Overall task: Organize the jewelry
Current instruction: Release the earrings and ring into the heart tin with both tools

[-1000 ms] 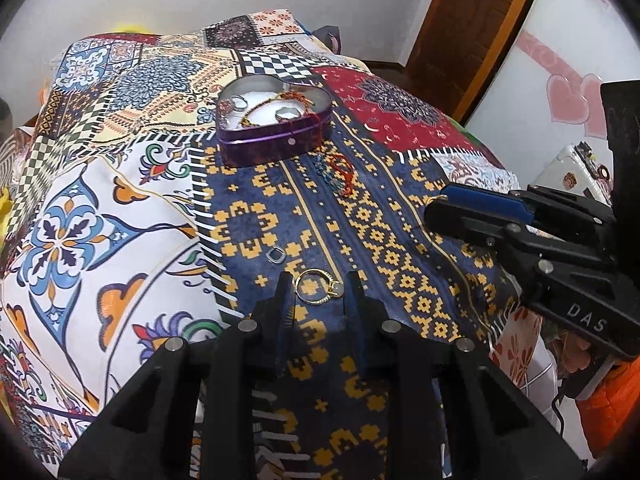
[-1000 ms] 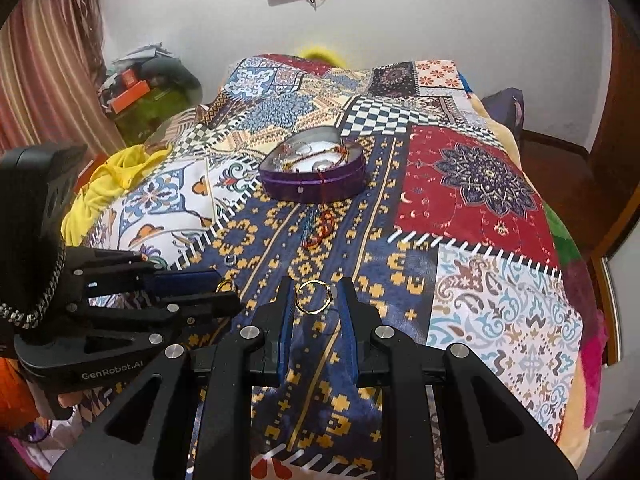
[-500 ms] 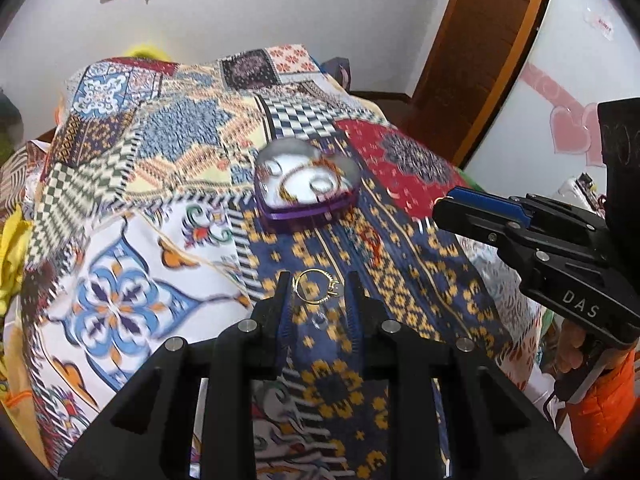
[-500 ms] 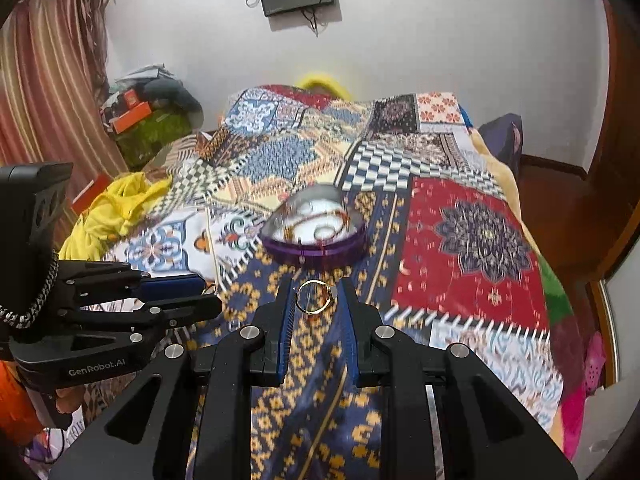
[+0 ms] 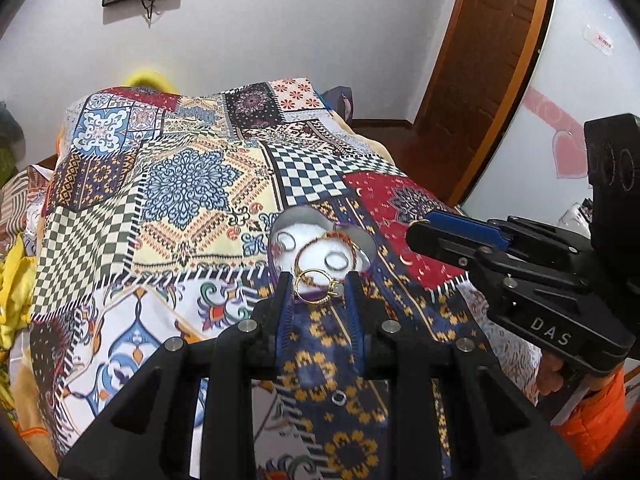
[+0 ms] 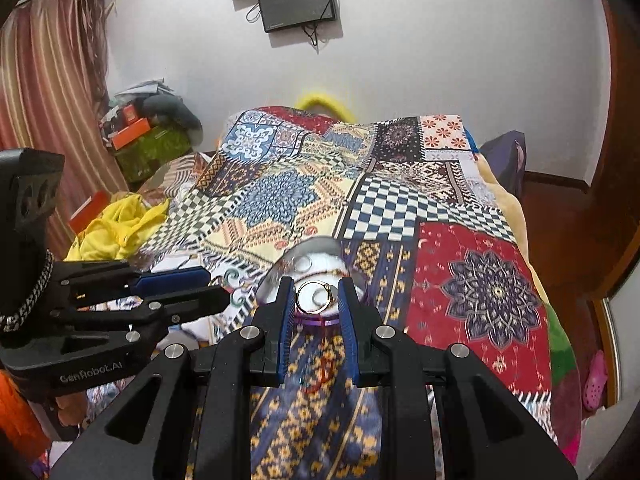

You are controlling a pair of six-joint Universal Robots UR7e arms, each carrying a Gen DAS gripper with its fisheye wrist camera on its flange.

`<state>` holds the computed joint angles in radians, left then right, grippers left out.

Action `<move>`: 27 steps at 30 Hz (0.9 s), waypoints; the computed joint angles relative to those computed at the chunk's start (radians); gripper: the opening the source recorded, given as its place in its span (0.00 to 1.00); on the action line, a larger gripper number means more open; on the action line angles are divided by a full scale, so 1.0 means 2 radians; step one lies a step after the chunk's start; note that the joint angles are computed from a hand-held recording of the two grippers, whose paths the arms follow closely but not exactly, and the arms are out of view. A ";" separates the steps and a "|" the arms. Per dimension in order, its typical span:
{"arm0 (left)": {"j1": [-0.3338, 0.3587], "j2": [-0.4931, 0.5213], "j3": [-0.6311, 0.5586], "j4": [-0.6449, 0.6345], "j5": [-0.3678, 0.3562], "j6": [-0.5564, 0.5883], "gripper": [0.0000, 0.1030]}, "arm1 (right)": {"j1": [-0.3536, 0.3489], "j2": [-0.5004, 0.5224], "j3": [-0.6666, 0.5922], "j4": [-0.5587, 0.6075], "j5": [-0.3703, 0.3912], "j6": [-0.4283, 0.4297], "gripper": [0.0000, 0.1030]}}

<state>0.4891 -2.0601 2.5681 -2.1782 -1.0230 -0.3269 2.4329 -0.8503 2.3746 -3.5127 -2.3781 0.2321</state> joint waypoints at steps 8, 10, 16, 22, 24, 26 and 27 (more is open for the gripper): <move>0.042 0.056 -0.007 -0.066 -0.004 0.046 0.24 | -0.022 0.009 -0.017 -0.013 0.009 -0.033 0.19; 0.054 0.071 -0.010 -0.079 -0.006 0.054 0.24 | -0.028 0.011 -0.020 -0.015 0.011 -0.039 0.19; 0.091 0.113 -0.020 -0.109 -0.026 0.073 0.24 | -0.056 0.007 -0.024 -0.002 0.040 -0.039 0.19; 0.102 0.136 -0.022 -0.121 -0.034 0.081 0.24 | -0.068 0.009 -0.033 0.027 0.050 -0.045 0.19; 0.105 0.141 -0.024 -0.119 -0.036 0.081 0.24 | -0.071 0.009 -0.035 0.034 0.054 -0.047 0.19; 0.105 0.140 -0.023 -0.120 -0.039 0.083 0.24 | -0.076 0.005 -0.034 0.039 0.067 -0.048 0.19; 0.105 0.140 -0.023 -0.120 -0.039 0.084 0.24 | -0.077 0.004 -0.034 0.039 0.070 -0.050 0.19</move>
